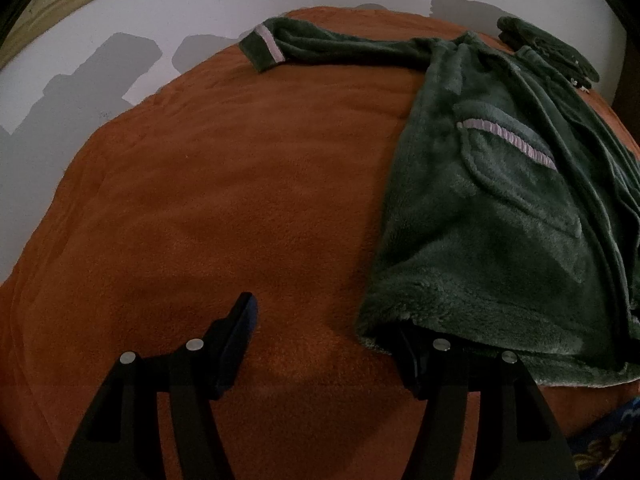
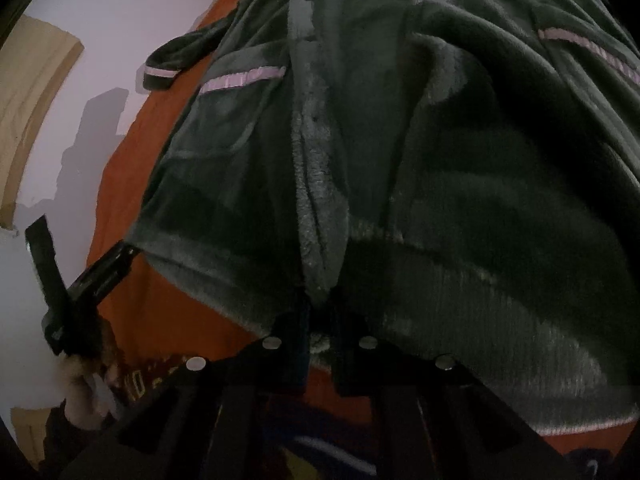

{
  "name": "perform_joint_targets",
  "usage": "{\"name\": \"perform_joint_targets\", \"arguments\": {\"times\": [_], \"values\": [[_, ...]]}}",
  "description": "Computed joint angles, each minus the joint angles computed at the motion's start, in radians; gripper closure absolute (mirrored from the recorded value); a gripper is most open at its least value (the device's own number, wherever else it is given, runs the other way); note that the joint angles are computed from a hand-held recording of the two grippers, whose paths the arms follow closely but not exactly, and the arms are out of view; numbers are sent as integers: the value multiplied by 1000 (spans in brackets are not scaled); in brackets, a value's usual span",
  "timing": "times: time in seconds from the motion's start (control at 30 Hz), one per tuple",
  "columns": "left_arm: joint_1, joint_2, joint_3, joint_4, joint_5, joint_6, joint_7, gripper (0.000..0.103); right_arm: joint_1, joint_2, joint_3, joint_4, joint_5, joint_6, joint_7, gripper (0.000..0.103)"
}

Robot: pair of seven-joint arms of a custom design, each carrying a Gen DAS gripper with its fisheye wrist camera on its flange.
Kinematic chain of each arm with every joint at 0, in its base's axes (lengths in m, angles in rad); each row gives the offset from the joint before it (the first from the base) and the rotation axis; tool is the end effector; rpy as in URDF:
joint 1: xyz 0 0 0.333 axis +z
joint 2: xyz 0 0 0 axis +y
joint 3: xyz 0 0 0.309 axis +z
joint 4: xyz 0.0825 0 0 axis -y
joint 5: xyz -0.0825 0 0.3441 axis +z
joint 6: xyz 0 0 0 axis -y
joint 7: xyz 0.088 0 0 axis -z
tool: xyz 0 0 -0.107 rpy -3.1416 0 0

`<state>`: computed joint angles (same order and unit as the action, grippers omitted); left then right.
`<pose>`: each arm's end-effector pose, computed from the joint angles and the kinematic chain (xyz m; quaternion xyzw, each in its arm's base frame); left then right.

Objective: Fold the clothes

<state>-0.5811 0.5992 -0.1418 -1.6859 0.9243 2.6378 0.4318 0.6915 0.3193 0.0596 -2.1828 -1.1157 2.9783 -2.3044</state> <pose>0.4982 -0.4478 0.3058 -0.5710 0.7640 -0.2039 0.2207 0.3551 0.4155 0.2971 -0.4481 0.8471 0.0061 0.2857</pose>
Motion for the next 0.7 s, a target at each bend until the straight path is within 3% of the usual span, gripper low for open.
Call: {"name": "perform_joint_targets", "arguments": {"times": [0.2,0.37,0.53,0.63,0.7], "values": [[-4,-18,19,-34,42,45,-77,41,10,-38,8,-29,-31,-10,57,97],[-12,-31,30,-53,93,87,-131,68,8,-45,17,-22,-83,-20,103,97],[-69,-73,69,-88,270,64,-303,83,-19,-19,84,-10,73,-53,-83,97],[-42,-64,34,-85,258,40,-300,86,-7,8,94,3,153,-66,-182,97],[-8,-47,7,-79,198,48,-262,86,16,9,66,-2,147,-58,-169,97]]}}
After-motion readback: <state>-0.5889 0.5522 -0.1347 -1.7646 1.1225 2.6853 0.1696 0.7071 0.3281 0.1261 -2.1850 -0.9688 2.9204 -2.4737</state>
